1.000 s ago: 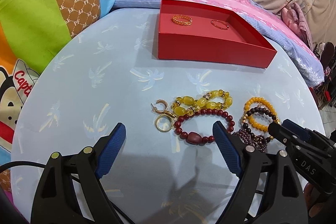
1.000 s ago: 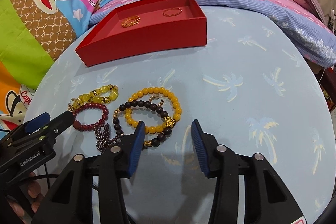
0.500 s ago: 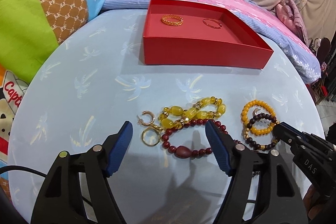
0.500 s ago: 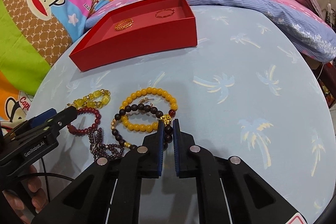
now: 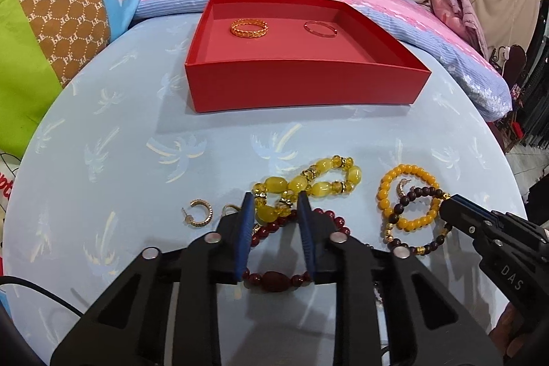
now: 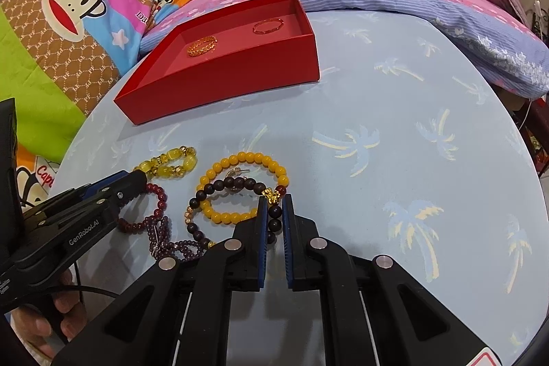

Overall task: Organize jewelry
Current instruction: 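Grasp the black-and-gold bead bracelet with the right tool while the left grasps the yellow amber bracelet, then carry both bracelets into the red box and open both tools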

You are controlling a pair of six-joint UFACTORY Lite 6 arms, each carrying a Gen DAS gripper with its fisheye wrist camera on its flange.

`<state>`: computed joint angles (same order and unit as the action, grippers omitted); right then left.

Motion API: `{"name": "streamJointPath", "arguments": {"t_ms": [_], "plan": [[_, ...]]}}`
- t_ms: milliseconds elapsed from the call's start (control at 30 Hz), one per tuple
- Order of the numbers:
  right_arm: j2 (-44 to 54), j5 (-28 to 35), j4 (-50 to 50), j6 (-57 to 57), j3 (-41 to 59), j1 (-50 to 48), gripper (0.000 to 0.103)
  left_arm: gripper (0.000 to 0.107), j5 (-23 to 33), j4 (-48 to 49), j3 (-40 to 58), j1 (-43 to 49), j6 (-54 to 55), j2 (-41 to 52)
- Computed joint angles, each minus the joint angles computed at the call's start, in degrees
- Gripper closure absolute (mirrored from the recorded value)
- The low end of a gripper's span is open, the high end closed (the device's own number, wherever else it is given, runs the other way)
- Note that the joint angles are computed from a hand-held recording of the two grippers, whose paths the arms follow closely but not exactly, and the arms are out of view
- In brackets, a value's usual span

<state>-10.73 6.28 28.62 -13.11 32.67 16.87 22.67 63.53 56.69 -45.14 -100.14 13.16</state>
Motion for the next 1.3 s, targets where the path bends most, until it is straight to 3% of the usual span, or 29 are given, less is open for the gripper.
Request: {"name": "streamJointPath", "arguments": {"t_ms": [133, 433, 633, 767, 900, 1133, 1300], "plan": [[-0.45, 0.18, 2.04, -2.14, -0.36, -0.31, 0.095, 0.098, 0.71, 0.73, -0.23, -0.65, -0.95, -0.2], [-4.93, 1.81, -1.77, 1.42, -1.28, -0.7, 0.095, 0.098, 2.19, -0.41, -2.15, -2.05, -0.47, -5.72], [-10.45, 4.74, -11.33, 10.28, -0.69, -0.37, 0.095, 0.098, 5.43, -3.9, -0.83, -3.88, 4.07, -10.13], [-12.16, 7.15, -9.02, 7.13, 1.45, -1.28, 0.095, 0.098, 7.44, -6.74, 1.29, -4.5, 8.58, -12.09], [-12.04, 8.35, -13.4, 9.64, 5.19, -1.37, 0.095, 0.098, 8.25, -10.04, 4.54, -3.62, 14.43, -12.91], [-2.67, 12.41, 2.18, -9.13, 20.21, -6.4, 0.095, 0.098, 7.08, -17.11, 13.76, 1.71, 28.19, -10.87], [11.0, 13.55, -0.07, -8.66, 36.07, -6.73, 0.095, 0.098, 6.13, -24.19, 25.87, 6.3, 39.74, -2.93]]}}
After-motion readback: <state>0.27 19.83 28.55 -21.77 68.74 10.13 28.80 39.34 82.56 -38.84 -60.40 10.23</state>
